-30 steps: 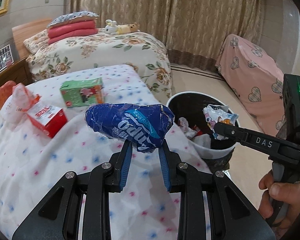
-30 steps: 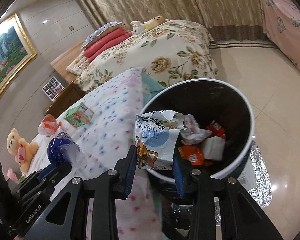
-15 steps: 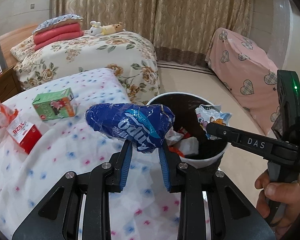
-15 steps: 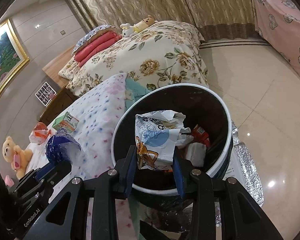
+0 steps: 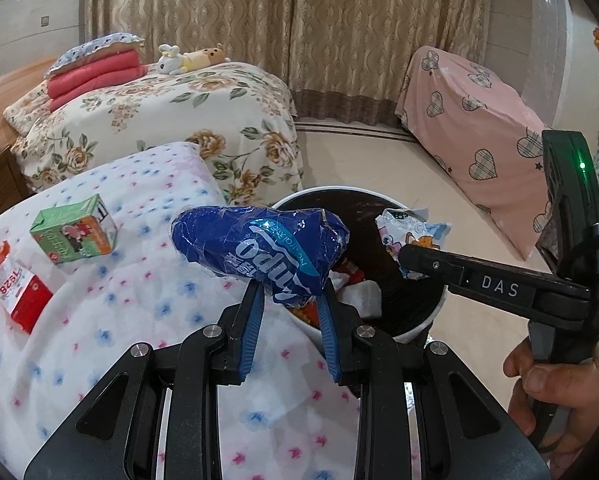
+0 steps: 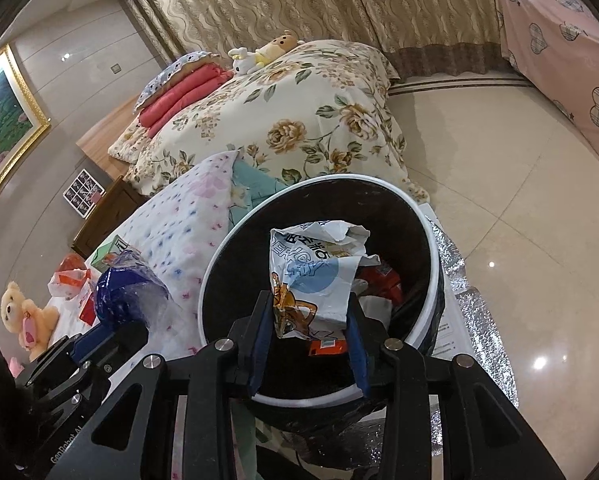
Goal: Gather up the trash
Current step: 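Carry the blue bag and cartoon-printed bag over the trash bin with both tools, then open both tools to drop the two snack bags into the bin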
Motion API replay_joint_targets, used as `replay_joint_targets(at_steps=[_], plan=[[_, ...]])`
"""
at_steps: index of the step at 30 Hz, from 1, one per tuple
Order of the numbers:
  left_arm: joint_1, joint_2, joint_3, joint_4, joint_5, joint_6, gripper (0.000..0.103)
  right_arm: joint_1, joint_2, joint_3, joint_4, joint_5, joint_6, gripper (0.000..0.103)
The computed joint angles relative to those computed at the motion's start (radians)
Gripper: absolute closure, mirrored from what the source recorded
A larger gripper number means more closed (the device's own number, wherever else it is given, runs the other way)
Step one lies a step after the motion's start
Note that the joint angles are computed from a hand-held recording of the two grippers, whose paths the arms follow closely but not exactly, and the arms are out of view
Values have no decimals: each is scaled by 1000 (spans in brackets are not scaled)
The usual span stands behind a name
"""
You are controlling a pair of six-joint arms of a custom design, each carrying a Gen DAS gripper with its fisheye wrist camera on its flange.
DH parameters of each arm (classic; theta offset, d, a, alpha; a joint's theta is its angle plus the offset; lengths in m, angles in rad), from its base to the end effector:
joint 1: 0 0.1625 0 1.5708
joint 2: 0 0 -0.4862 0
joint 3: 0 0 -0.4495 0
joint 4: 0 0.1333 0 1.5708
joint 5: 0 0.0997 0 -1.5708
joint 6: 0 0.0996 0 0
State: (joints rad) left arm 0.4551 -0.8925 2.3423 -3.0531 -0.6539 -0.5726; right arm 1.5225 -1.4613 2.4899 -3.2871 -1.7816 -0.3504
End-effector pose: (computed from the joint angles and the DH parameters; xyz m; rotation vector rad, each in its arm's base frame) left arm -0.3207 -0.3933 0.0375 0.6253 2.3175 -0.9113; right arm 0.0919 -0.4289 0.2488 0.3017 -2.6545 0.8811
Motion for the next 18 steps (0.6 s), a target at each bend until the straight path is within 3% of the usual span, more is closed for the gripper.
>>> replay_joint_targets(at_steps=[15, 18], plan=[[18, 39, -40, -29, -34, 67, 76, -13, 0, -27, 25, -2, -6, 65], [21, 39, -44, -28, -39, 72, 72, -11, 2, -27, 24, -7, -3, 65]])
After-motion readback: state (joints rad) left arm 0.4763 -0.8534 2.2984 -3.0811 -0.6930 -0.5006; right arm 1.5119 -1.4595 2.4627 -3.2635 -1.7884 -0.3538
